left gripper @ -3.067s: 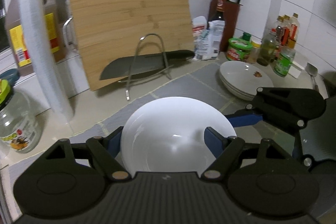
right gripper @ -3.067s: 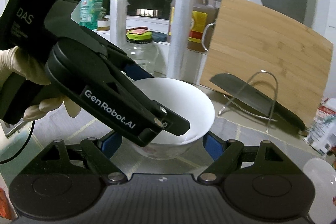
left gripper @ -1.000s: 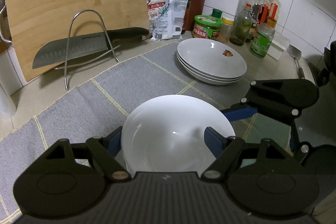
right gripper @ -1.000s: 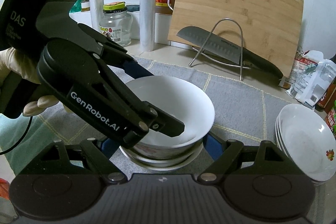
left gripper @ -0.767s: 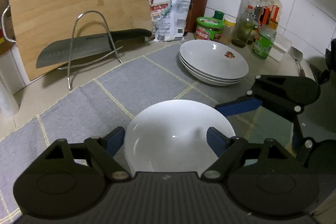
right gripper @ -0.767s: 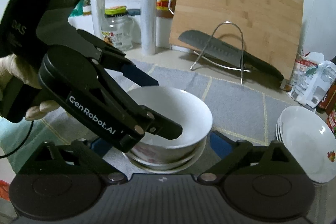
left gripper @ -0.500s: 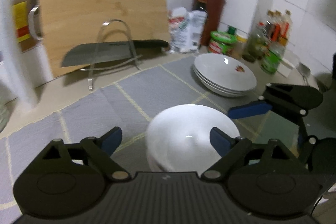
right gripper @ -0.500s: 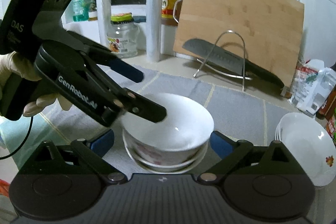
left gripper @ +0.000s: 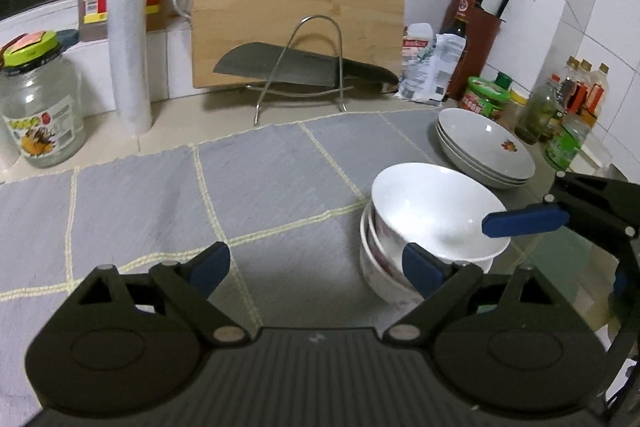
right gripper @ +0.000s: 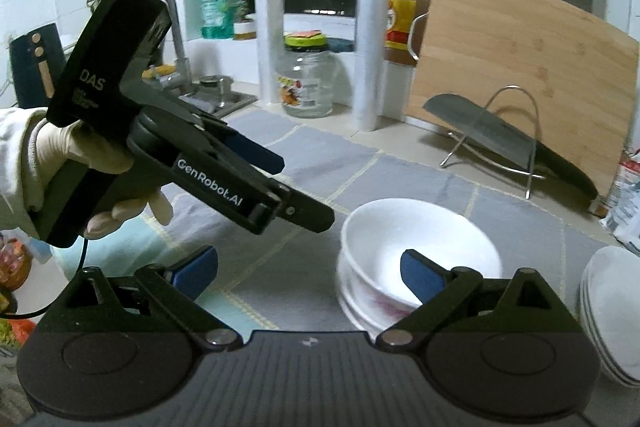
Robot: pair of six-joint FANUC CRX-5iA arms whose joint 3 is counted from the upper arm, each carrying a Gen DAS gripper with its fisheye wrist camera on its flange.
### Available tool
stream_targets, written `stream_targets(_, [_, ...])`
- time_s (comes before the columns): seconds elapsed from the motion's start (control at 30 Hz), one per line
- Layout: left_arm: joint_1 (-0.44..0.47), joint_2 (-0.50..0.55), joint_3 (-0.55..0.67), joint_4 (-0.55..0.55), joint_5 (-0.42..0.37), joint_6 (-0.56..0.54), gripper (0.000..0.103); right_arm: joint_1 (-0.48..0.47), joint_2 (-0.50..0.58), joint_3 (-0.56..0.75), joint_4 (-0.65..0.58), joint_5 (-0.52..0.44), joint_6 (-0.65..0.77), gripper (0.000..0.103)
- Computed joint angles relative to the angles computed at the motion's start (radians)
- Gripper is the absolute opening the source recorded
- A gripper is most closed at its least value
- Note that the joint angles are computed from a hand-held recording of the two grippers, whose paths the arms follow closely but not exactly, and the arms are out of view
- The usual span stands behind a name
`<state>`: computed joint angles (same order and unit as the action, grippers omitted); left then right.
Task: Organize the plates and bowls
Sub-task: 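Lower the bowl into the stacked bowl and open the left gripper, then move the left and right grippers to opposite sides of the three-bowl stack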
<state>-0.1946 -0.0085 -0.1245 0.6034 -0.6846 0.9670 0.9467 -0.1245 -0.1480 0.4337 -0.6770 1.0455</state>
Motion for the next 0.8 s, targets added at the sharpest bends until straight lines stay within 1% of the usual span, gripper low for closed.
stream_targets(0.07, [0.004,-0.010,-0.015,0.015,0.003,-0.013,0.093,0.003,0.006,0.009,-0.015,-0.009,0.009,0.100])
stream_targets(0.37, [0.010,-0.012,-0.031,0.054,-0.018,-0.075,0.093,0.018,0.007,0.001,0.026,-0.040,-0.050,0.100])
stream_targets(0.53, [0.006,0.000,-0.023,0.066,-0.062,-0.121,0.093,0.022,-0.014,-0.026,0.108,-0.059,-0.110,0.101])
stream_targets(0.6, [0.004,0.004,-0.031,0.098,-0.072,-0.149,0.094,0.019,-0.024,-0.027,0.102,-0.084,-0.090,0.101])
stream_targets(0.63, [0.002,0.009,-0.025,0.095,-0.083,-0.157,0.094,0.022,-0.032,-0.043,0.133,-0.095,-0.112,0.101])
stream_targets(0.8, [-0.013,0.017,-0.008,0.050,-0.089,-0.190,0.095,0.015,-0.069,-0.069,0.126,-0.184,-0.084,0.103])
